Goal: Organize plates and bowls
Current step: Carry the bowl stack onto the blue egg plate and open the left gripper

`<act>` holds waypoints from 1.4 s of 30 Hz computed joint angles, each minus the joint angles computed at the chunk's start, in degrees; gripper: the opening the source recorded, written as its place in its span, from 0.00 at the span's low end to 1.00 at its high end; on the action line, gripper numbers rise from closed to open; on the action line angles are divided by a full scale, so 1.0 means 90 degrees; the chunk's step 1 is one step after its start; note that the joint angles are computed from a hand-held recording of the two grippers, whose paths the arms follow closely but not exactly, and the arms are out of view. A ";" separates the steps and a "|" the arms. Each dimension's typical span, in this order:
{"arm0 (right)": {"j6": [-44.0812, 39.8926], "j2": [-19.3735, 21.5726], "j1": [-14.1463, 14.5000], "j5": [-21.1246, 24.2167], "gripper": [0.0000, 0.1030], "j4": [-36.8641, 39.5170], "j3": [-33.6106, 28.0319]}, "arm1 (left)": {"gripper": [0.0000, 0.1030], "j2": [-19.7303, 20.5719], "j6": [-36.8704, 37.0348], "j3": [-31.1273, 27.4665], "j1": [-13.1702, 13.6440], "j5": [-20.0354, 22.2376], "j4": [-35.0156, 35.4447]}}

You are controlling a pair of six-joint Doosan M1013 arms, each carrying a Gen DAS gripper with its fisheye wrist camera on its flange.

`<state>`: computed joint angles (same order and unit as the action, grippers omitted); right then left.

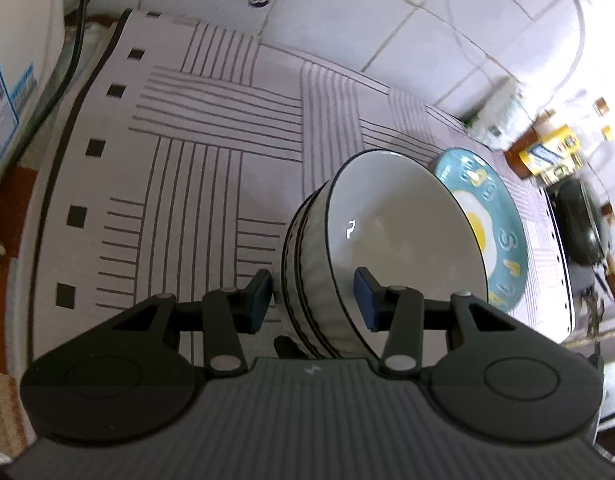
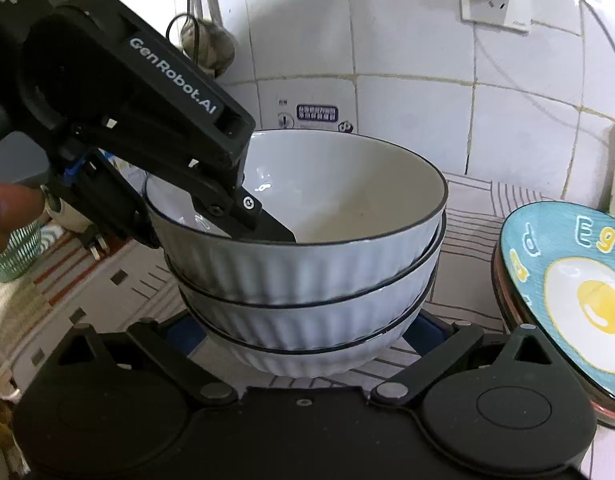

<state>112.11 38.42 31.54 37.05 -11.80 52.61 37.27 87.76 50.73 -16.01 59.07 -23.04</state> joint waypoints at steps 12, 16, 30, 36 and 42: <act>0.1466 -0.0440 0.0181 0.0147 0.99 -0.1335 0.0149 | 0.42 -0.0141 0.0598 -0.0490 -0.0184 0.0613 -0.0033; 0.1770 -0.0585 0.0172 0.0271 0.99 -0.1711 0.0260 | 0.42 -0.0037 0.0729 -0.0725 -0.0270 0.0749 -0.0188; 0.1873 -0.0946 -0.0132 0.0631 0.99 -0.2077 0.0643 | 0.41 0.0968 0.0416 -0.2644 -0.0674 0.1955 -0.0079; 0.1231 -0.1012 -0.0460 0.0345 0.99 -0.1458 0.0813 | 0.41 0.1565 -0.0115 -0.3683 -0.0883 0.2443 0.0366; 0.0389 -0.1055 -0.0773 -0.0146 0.99 -0.0622 0.1123 | 0.39 0.2290 -0.0721 -0.4776 -0.0946 0.2867 0.0460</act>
